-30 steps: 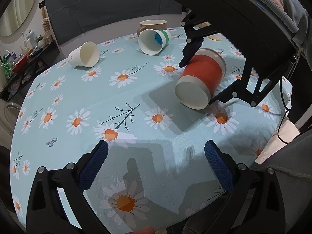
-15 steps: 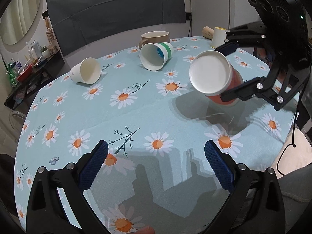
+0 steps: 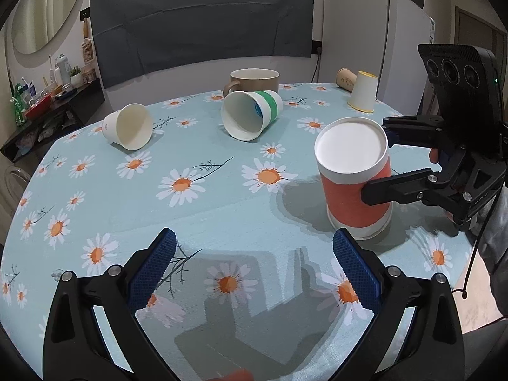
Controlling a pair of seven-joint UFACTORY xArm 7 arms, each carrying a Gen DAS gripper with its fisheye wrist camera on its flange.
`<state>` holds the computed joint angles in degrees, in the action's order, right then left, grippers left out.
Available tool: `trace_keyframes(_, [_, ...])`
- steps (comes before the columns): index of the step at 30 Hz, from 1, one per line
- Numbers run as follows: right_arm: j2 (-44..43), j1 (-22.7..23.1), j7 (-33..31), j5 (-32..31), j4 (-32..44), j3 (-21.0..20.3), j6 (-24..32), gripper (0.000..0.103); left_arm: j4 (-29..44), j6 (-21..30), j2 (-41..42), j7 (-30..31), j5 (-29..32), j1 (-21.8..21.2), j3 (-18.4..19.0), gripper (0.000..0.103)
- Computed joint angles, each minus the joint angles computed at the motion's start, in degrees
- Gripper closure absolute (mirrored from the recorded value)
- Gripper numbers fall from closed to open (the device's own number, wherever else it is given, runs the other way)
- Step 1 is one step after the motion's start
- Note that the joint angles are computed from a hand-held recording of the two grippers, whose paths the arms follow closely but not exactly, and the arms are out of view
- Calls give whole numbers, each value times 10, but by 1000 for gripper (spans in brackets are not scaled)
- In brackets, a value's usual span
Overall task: Flip cup upside down
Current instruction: 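Rotate the cup with the right gripper so its rim faces down, then lower the inverted cup onto the table and open the right gripper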
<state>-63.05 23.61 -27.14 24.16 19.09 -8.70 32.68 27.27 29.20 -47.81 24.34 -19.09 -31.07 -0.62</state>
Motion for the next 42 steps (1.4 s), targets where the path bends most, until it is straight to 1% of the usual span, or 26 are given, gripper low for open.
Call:
trace_keyframes(2, [-6, 2, -6, 5, -5, -14, -2, 39, 2, -3, 9, 1, -8, -9, 4, 6])
trace_keyframes(4, [-19, -11, -2, 2, -12, -12, 5, 39, 4, -5, 15, 7, -15, -19, 8, 6])
trace_keyframes(6, [-32, -21, 1, -1, -17, -14, 17, 39, 5, -8, 19, 10, -16, -21, 4, 6])
trace_keyframes(9, [-56, -40, 9, -11, -26, -7, 37, 39, 10, -6, 27, 14, -18, -27, 1, 6])
trace_keyframes(12, [-75, -56, 16, -22, -35, 2, 46, 43, 15, -9, 36, 13, -19, -27, -4, 6])
trace_keyframes(18, [-82, -68, 26, -40, -37, 10, 53, 44, 18, -10, 45, 2, -15, -20, -16, 6])
trace_keyframes(20, [-86, -74, 33, -45, -39, 16, 52, 38, 17, -10, 43, -3, -12, -17, -18, 6])
trace_keyframes(21, [-91, -79, 38, -49, -42, 21, 50, 31, 17, -9, 42, -5, -11, -17, -18, 6])
trace_keyframes(23, [-101, -82, 47, -54, -43, 23, 53, 29, 16, -8, 39, -9, -9, -16, -19, 6])
trace_keyframes(26, [-122, -94, 65, -68, -48, 38, 55, 18, 14, -13, 36, -18, -3, -11, -25, 6])
trace_keyframes(30, [-143, -117, 108, -90, -50, 63, 70, 15, 5, -22, 27, -35, 6, -8, -30, 6])
trace_keyframes(32, [-151, -138, 148, -105, -49, 91, 85, 13, 1, -26, 23, -43, 6, -11, -29, 6])
trace_keyframes(33, [-158, -146, 168, -113, -51, 102, 88, 13, -3, -34, 20, -50, 9, -7, -35, 6])
trace_keyframes(35, [-184, -156, 209, -127, -60, 125, 92, 11, -12, -51, 14, -69, 19, 1, -47, 6])
trace_keyframes(39, [-260, -178, 300, -152, -92, 174, 88, 8, -28, -82, 7, -107, 38, 7, -58, 6])
trace_keyframes(40, [-283, -182, 322, -157, -101, 185, 87, 8, -30, -86, 6, -115, 40, 5, -56, 6])
trace_keyframes(42, [-324, -186, 358, -168, -121, 197, 80, 8, -33, -89, 6, -123, 36, -10, -41, 6])
